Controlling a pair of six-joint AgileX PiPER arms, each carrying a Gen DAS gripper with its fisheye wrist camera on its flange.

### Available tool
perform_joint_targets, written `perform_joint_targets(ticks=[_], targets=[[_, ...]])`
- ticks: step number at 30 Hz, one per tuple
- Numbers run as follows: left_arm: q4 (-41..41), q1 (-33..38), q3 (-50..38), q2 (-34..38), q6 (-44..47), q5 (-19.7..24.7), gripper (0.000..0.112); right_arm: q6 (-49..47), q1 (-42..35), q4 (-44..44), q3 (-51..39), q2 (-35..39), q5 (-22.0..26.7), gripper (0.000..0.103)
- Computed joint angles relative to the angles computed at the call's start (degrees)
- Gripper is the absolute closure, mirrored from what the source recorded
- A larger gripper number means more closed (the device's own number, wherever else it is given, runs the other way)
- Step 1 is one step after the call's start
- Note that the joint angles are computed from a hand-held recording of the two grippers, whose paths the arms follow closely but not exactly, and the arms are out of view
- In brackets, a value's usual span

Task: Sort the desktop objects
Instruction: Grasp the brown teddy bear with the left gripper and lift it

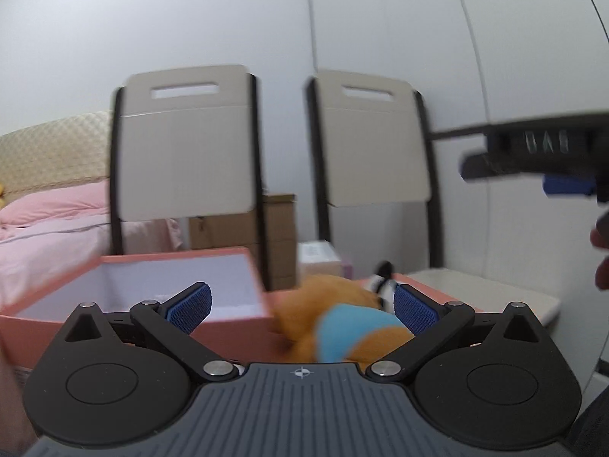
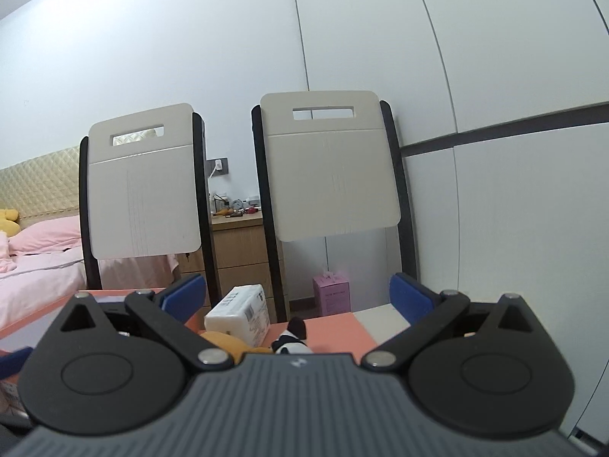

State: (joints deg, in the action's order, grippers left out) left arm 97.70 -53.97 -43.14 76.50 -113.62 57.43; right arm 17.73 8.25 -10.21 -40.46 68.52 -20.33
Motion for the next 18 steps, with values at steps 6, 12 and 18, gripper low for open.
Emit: perform_joint_targets(ticks=[6, 12, 18], targets=[[-1.1, 0.9, -9.8, 14.3, -1.8, 0.4, 0.01, 28.7, -12.8, -28.6, 2.7, -0.6, -7.6, 0.0], [-4.9, 4.2, -15.0, 21.5, 3.1, -1.8, 0.009, 45.0, -21.5, -42.1, 3.3, 0.2, -13.2, 0.0], [-7.0, 7.2, -15.5, 21.3, 4.1, -6.8, 0.024, 45.8, -22.1, -41.9, 3.8, 0.2, -14.1, 0.0]])
